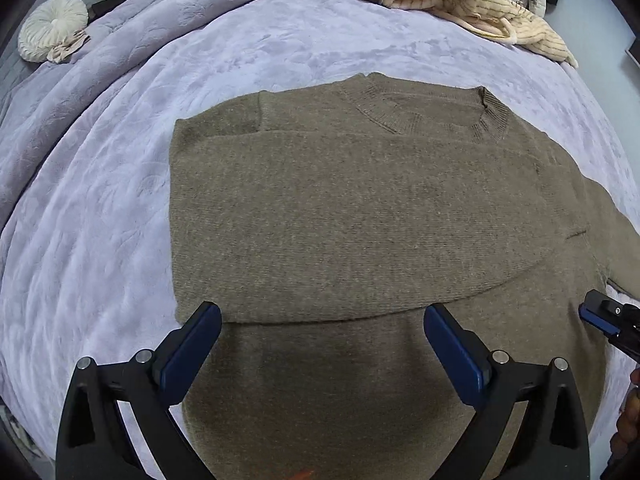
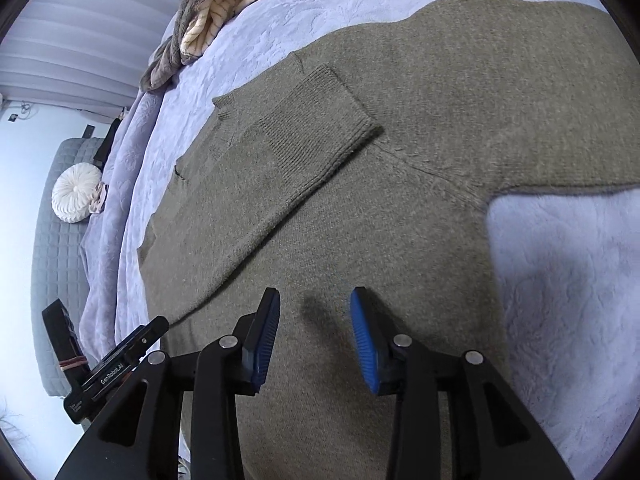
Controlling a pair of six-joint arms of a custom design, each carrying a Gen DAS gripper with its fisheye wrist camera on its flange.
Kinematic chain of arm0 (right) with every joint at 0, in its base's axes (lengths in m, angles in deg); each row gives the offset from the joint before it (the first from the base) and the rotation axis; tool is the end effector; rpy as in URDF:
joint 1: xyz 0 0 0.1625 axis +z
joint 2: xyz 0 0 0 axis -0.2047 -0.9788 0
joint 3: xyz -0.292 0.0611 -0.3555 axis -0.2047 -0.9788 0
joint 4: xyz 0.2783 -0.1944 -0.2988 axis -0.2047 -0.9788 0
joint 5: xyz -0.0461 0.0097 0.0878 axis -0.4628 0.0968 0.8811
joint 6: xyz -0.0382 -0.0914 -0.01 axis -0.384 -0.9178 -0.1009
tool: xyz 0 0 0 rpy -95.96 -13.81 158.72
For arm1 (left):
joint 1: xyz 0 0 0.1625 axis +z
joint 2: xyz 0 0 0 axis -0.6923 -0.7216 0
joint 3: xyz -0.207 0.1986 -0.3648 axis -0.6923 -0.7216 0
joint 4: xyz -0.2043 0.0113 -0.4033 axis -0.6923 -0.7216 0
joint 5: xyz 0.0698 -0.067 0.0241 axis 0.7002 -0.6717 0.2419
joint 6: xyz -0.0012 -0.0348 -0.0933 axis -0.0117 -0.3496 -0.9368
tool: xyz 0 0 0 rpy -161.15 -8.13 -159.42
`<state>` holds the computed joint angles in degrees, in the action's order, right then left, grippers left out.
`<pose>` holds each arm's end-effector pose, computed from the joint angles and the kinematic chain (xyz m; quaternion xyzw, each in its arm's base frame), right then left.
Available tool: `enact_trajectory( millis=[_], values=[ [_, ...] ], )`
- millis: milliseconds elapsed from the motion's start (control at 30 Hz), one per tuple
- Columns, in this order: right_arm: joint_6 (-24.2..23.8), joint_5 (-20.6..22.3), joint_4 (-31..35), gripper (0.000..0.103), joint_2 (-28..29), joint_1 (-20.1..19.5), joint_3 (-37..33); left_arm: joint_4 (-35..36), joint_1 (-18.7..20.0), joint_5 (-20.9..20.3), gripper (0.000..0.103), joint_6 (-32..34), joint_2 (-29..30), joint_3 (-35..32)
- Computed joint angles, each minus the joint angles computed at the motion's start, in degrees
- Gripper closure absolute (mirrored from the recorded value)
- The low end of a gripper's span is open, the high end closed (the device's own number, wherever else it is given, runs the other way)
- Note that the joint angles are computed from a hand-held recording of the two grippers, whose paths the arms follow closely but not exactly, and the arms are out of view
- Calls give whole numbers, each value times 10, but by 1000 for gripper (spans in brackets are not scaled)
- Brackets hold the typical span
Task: Fold small clothes
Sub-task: 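Open both grippers and lift them off the sweater, then grasp the other sweater sleeve with the right gripper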
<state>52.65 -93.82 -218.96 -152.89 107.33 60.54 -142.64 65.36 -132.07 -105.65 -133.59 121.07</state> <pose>0.1365 -0.3149 0.2446 -0.0639 -0.9817 0.1318 0.1217 -0.2387 -0.2956 0.1341 -0.0233 0.9092 -0.1805 0.3744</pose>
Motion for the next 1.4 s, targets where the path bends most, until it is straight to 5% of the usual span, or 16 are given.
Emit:
enact_trajectory(
  millis=[167,400,467,500,733,833,967,1100,1400],
  values=[
    [-4,19,-13,60,-17,-27,2,-43,20,-10,2,17,43,-15],
    [11,100,-141,60,72,-86,-13,-70,25,2,2,17,71,-30],
    [24,115,-163,72,89,-99,-15,-74,20,6,2,22,76,-33],
    [28,108,-163,95,93,-97,-18,-78,19,4,2,26,77,-34],
    [5,95,-136,95,71,-91,-7,-74,24,-1,2,31,103,-50],
    [-2,122,-125,94,62,-112,-6,-102,29,-12,2,37,114,-47],
    [-23,103,-79,88,39,-99,-15,-102,23,-14,2,54,140,-59],
    [-40,103,-19,60,-18,-105,-14,-135,19,-28,2,93,169,-71],
    [-56,72,96,59,-210,-180,-23,-230,12,-57,2,166,244,-109]
  ],
)
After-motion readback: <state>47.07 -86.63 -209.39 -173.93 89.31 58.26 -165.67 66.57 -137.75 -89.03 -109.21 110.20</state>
